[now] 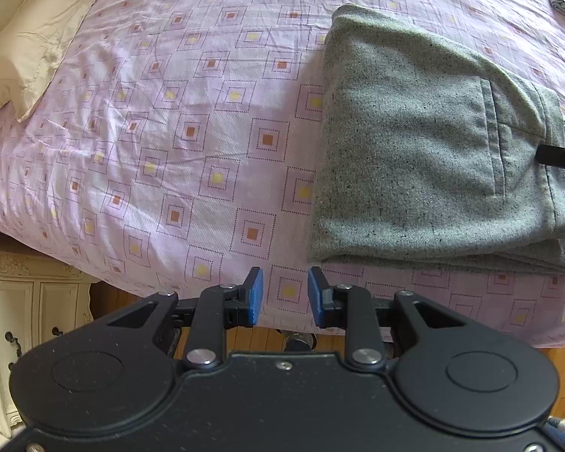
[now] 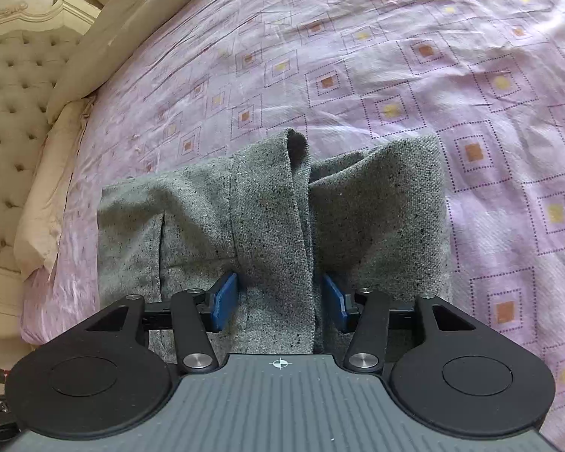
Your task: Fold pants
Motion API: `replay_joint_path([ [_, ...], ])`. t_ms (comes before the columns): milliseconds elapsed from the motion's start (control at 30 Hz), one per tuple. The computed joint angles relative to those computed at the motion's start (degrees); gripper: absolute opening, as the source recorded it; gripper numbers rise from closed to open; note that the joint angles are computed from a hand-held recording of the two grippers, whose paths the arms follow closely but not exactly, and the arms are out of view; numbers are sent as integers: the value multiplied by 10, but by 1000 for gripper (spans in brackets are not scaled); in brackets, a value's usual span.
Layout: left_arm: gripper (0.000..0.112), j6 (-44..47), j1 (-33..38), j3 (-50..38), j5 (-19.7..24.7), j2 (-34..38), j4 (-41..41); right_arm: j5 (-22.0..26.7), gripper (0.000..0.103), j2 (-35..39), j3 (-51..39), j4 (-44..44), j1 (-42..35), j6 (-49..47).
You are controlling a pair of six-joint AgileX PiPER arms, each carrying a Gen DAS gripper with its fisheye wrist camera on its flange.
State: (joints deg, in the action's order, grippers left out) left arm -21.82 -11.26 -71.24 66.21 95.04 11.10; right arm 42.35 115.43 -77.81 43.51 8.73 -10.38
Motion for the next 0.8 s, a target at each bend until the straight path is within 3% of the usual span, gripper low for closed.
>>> replay_joint_path([
  [33, 37, 0, 1, 0, 1, 1, 0, 21, 21, 9, -18, -1, 2, -2],
  [133, 37, 0, 2, -1, 1, 5, 5, 25, 10, -11, -34, -41, 22, 17],
  [267, 37, 4, 8, -8, -3, 9, 9, 46, 9, -79, -14, 19, 2, -29],
  [367, 37, 11, 12, -19, -7, 16, 10, 51, 9, -143, 17, 18, -17, -37],
  [467, 37, 17, 12, -34, -9, 29, 5, 44, 9, -164, 48, -36, -30, -10],
  [567, 37, 26, 5, -54, -11, 51, -1, 69, 16, -94, 14, -150, -19, 56],
  [633, 37, 29, -7, -75, -4, 68, 5, 60, 19, -76, 10, -197, -10, 98],
  [800, 37, 43, -33, -127, -6, 94, 4, -27, 28, -145, 59, -158, -4, 77],
])
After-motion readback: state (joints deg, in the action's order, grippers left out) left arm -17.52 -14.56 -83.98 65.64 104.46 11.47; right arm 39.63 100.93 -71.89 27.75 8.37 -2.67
